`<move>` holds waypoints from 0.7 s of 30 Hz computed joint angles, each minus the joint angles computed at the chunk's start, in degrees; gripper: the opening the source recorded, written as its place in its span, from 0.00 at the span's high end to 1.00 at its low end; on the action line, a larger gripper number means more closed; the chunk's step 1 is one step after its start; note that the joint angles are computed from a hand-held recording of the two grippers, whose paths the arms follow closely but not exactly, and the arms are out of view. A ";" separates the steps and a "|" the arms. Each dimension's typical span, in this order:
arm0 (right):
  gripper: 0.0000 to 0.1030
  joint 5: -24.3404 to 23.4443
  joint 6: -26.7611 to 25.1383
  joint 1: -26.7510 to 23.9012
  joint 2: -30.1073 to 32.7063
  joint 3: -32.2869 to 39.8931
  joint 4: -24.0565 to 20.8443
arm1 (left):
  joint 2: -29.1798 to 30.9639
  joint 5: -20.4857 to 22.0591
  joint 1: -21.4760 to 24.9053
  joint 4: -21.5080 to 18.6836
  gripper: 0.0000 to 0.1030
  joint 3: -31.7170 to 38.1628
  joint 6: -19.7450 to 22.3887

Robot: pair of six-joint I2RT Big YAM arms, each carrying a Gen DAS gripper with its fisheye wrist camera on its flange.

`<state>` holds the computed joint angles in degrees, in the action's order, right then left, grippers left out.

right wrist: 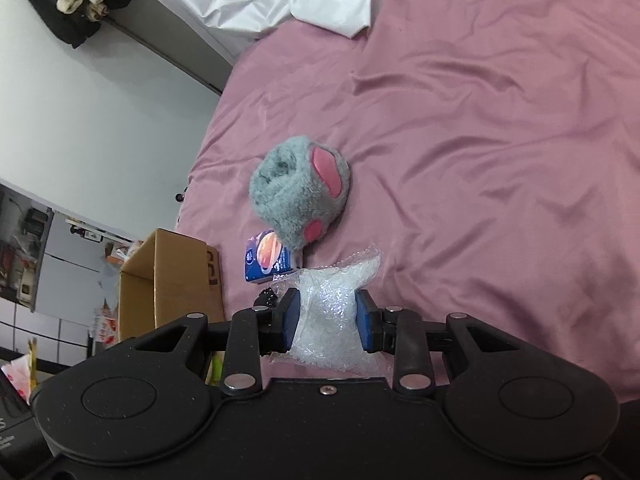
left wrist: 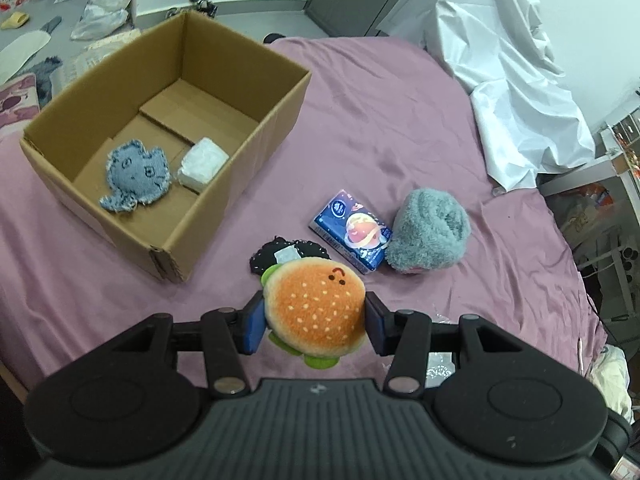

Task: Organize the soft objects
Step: 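Carry the burger plush and filling bag with both tools toward the box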

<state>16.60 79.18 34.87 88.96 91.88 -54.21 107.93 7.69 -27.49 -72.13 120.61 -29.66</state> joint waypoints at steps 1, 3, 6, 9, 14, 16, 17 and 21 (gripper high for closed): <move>0.71 0.42 -0.37 0.25 0.10 0.58 -0.55 | -0.30 -0.10 0.06 0.06 0.52 -0.15 0.41; 0.71 1.43 -0.59 0.77 0.14 1.57 -1.70 | -0.94 -0.16 0.25 0.17 0.52 -0.52 1.15; 0.71 2.85 -0.68 1.47 -0.05 2.40 -2.39 | -1.90 -0.39 0.51 0.50 0.52 -1.12 2.58; 0.71 4.14 -0.98 2.14 0.22 3.69 -3.69 | -2.74 -0.43 1.00 0.79 0.52 -1.36 4.54; 0.71 5.96 -1.39 3.24 0.88 5.57 -4.70 | -3.96 -0.40 1.79 1.24 0.52 -1.84 6.91; 0.71 6.74 -1.49 3.66 1.30 6.62 -5.37 | -4.34 -0.35 2.14 1.37 0.52 -1.93 7.93; 0.71 7.12 -1.53 3.85 1.50 7.09 -5.52 | -4.55 -0.28 2.34 1.43 0.52 -1.98 8.39; 0.71 9.07 -1.96 4.67 2.24 9.05 -6.02 | -5.30 -0.17 3.19 1.68 0.52 -2.23 9.98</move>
<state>25.67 77.22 39.54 91.20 100.92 -60.23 102.63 7.52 -24.30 -70.46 118.38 -19.67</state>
